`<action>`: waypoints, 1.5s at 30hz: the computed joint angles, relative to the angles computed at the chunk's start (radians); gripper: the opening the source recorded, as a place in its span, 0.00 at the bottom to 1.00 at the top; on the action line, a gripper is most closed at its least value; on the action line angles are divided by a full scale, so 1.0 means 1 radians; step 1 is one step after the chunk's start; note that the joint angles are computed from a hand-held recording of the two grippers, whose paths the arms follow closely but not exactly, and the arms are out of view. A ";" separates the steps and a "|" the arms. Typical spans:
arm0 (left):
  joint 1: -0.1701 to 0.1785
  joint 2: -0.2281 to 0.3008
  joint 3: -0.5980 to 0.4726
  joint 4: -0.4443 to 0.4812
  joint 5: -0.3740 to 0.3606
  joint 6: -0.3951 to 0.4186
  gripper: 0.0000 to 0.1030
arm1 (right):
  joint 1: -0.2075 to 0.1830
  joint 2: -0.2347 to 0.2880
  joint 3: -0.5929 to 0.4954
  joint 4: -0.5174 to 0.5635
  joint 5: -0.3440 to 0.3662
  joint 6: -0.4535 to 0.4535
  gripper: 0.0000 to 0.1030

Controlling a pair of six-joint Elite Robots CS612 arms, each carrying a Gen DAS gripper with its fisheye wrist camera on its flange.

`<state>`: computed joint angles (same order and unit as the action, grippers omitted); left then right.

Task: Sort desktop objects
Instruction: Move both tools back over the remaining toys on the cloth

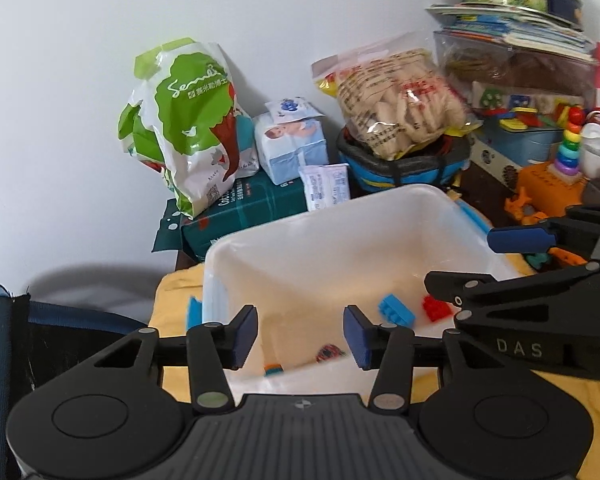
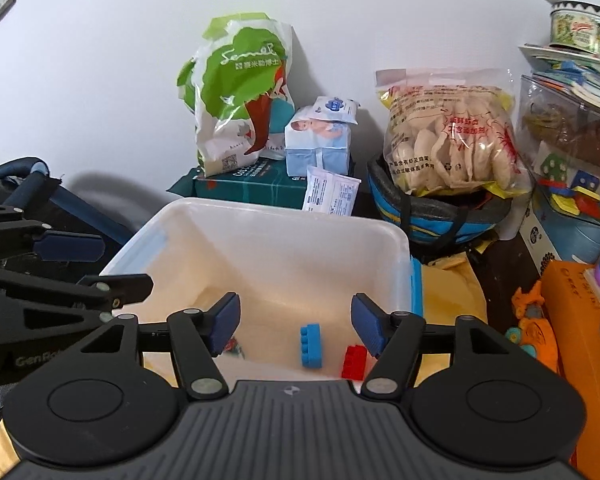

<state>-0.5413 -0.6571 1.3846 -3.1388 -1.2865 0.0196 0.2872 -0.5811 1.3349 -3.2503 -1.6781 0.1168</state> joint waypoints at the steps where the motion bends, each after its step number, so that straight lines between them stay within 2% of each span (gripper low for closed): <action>1: -0.003 -0.006 0.016 -0.011 0.002 0.002 0.50 | 0.001 -0.006 0.014 -0.009 0.000 -0.002 0.63; 9: -0.023 -0.034 0.118 -0.019 -0.015 -0.024 0.51 | 0.001 -0.054 0.151 -0.053 -0.012 0.010 0.65; 15: -0.033 -0.034 0.164 0.034 -0.033 -0.057 0.51 | -0.007 -0.064 0.224 -0.007 0.002 0.089 0.65; 20: -0.037 -0.030 0.189 0.080 -0.056 -0.071 0.51 | -0.003 -0.068 0.260 0.011 0.019 0.102 0.64; 25: -0.025 -0.015 0.176 0.129 -0.144 -0.127 0.51 | 0.002 -0.067 0.274 0.014 0.030 0.106 0.65; 29: -0.021 0.004 0.153 0.142 -0.177 -0.165 0.51 | 0.007 -0.067 0.279 0.014 0.028 0.096 0.65; 36: -0.030 0.049 0.096 0.153 -0.154 -0.214 0.51 | 0.009 -0.062 0.278 0.034 0.024 0.114 0.65; 38: -0.033 0.058 0.088 0.157 -0.116 -0.215 0.51 | 0.010 -0.061 0.277 0.038 0.023 0.113 0.65; 40: -0.034 0.059 0.091 0.162 -0.081 -0.200 0.51 | 0.009 -0.060 0.275 0.039 0.024 0.112 0.65; 45: -0.010 0.037 0.129 0.168 -0.091 -0.196 0.51 | 0.011 -0.052 0.260 0.048 0.033 0.105 0.65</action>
